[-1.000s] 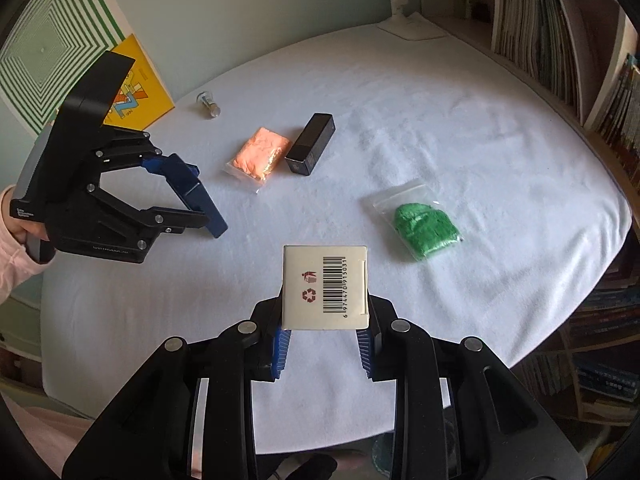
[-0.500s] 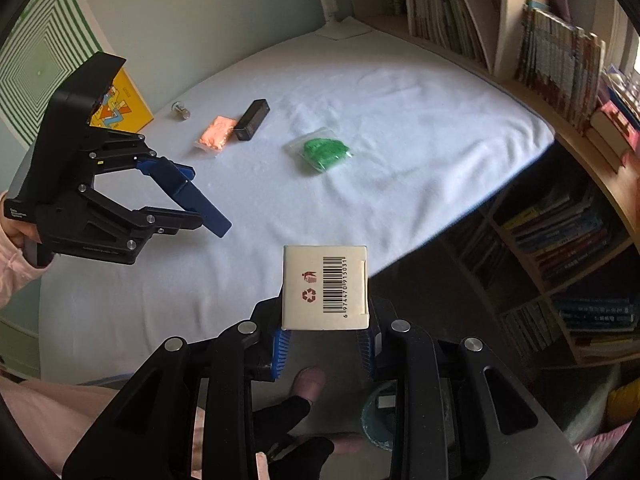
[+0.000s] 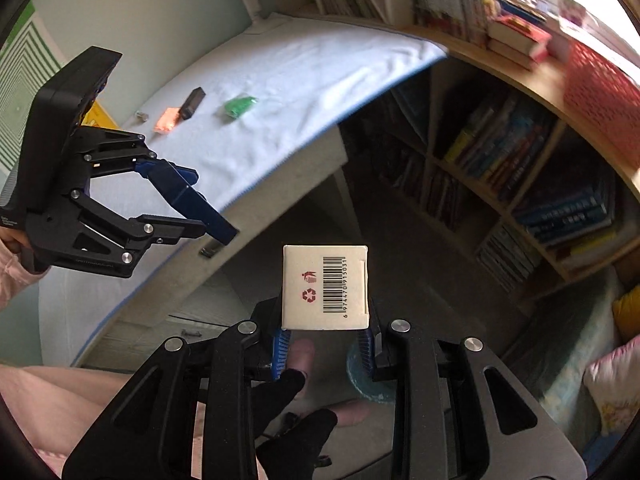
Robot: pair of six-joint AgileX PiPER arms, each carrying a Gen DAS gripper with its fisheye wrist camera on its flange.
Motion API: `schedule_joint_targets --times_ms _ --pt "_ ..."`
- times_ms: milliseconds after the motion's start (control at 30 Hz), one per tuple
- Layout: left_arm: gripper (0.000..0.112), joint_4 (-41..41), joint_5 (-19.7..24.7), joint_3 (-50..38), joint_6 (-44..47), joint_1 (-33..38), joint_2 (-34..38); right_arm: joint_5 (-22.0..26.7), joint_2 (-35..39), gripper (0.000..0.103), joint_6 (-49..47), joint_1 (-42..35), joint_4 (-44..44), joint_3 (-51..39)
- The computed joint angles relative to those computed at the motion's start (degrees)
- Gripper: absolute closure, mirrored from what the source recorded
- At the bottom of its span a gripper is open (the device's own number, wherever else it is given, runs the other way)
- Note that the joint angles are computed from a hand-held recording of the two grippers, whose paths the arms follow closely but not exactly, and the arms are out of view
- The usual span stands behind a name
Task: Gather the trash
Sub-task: 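Carry the gum pack and red-white box over the teal wastebasket with both tools, then open both tools to drop the gum pack and box into the wastebasket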
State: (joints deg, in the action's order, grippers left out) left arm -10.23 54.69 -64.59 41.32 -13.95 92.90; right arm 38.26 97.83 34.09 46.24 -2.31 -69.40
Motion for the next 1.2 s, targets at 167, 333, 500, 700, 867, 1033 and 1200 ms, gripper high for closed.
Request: schedule_joint_targets --times_ms 167,333,500,700,867,1033,1200 --pt "0.060 0.7 -0.6 1.4 -4.1 -8.0 0.3 -2.3 -6.2 0.074 3.3 -0.5 0.1 9.7" --pt "0.060 0.9 -0.7 1.8 -7.1 -13.8 1.4 -4.7 -10.7 0.074 5.9 -0.7 0.7 17.4" --pt "0.060 0.7 -0.3 1.5 -8.5 -17.7 2.9 -6.9 -14.0 0.074 7.0 -0.9 2.2 23.6" --pt "0.060 0.7 -0.5 1.8 -10.1 -21.7 3.4 -8.7 -16.7 0.074 7.3 -1.3 3.5 27.8" --pt "0.060 0.6 -0.5 1.6 -10.6 -23.2 4.2 -9.3 -18.0 0.074 6.7 -1.6 4.3 29.4" --pt "0.032 1.6 -1.8 2.0 -11.5 -24.8 4.0 -11.4 -20.4 0.042 7.8 -3.2 4.3 31.7" --pt "0.028 2.0 -1.5 1.5 -12.1 -25.2 4.2 -11.2 -20.8 0.042 6.5 -4.7 5.5 31.9"
